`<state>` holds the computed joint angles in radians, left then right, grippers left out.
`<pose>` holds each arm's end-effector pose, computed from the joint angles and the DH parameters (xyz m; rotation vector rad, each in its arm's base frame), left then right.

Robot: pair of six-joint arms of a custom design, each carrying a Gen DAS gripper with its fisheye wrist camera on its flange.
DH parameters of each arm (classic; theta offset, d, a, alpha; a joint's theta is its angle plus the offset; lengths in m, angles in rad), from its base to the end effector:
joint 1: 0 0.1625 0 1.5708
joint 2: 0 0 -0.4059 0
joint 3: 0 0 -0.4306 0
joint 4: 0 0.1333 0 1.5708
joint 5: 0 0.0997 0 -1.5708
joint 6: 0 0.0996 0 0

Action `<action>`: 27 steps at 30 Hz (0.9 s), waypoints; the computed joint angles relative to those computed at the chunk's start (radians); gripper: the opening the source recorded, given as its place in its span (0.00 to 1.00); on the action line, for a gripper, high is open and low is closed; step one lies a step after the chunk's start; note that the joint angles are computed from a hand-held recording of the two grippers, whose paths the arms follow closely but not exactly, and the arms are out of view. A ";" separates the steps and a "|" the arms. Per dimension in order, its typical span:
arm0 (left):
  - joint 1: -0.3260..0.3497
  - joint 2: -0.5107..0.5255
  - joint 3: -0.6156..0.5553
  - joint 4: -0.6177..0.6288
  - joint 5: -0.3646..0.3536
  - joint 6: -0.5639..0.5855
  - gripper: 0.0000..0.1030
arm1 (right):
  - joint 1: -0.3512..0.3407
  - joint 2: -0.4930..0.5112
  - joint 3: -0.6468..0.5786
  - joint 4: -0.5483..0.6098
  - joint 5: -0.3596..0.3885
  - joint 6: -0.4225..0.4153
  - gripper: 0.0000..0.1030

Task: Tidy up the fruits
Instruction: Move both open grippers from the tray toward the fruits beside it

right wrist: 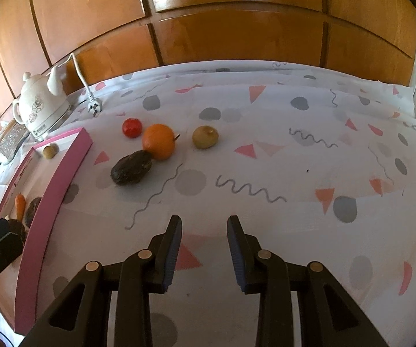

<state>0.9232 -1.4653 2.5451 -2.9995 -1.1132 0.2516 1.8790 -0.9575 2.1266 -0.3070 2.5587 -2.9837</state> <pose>-0.0818 -0.4021 0.1365 1.0744 2.4816 -0.5907 0.1576 -0.3297 -0.0084 -0.2628 -2.1524 1.0300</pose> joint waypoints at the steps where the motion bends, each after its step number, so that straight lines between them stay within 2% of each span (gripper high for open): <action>1: -0.002 0.017 -0.009 0.000 -0.005 -0.006 0.54 | -0.005 -0.005 0.003 -0.003 -0.004 -0.001 0.32; 10: 0.008 0.165 -0.098 0.011 -0.037 -0.065 0.54 | -0.037 -0.035 0.010 -0.019 -0.028 -0.044 0.32; 18: 0.009 0.269 -0.159 -0.007 -0.035 -0.106 0.54 | -0.074 -0.057 -0.007 -0.034 -0.064 -0.135 0.32; 27: 0.012 0.355 -0.211 -0.036 -0.036 -0.109 0.55 | -0.144 -0.098 -0.024 -0.046 -0.138 -0.267 0.32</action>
